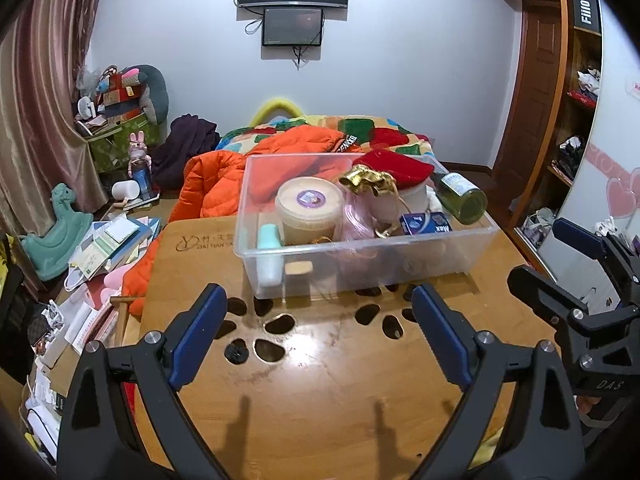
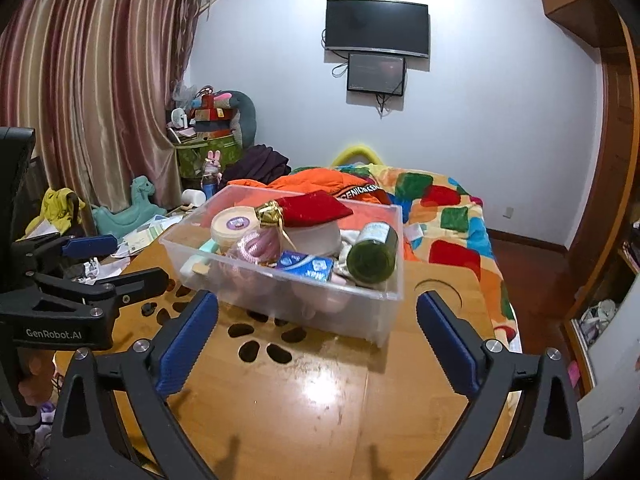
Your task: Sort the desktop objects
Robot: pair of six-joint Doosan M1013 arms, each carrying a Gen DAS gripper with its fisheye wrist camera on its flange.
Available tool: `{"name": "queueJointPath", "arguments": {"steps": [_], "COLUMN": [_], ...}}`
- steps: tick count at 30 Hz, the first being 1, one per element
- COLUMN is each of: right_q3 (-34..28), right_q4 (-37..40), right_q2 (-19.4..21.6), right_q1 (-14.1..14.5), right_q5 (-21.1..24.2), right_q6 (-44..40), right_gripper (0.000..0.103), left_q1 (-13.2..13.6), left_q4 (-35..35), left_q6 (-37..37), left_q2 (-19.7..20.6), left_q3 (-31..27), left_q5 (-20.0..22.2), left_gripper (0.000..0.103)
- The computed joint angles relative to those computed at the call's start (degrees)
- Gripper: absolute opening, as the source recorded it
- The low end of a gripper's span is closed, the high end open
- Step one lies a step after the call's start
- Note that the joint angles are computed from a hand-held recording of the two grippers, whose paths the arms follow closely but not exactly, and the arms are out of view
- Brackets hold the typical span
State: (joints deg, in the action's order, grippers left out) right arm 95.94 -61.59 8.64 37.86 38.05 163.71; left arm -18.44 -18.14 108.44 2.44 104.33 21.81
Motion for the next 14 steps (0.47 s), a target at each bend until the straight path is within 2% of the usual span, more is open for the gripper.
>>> {"name": "queueJointPath", "arguments": {"steps": [5,11,14], "right_q3": [0.85,0.97,1.05], "right_q4": [1.10,3.77,3.98], "right_q2": [-0.32,-0.09,-0.05], "right_q1": [-0.15,-0.46,-0.42], "right_q5": [0.03,-0.25,-0.17], "right_q6": [0.47,-1.32,-1.26], "right_gripper": [0.099,0.099,0.099], "left_q1": [-0.51,-1.82,-1.66], "left_q4": [-0.20,5.49,1.84], "left_q6": [0.56,-3.92,-0.23], "left_q2": [-0.18,-1.13,-0.92], "left_q3": [0.38,1.80,1.42], "left_q5": [-0.16,-4.24,-3.27], "left_gripper": [0.094,0.094,0.095]}}
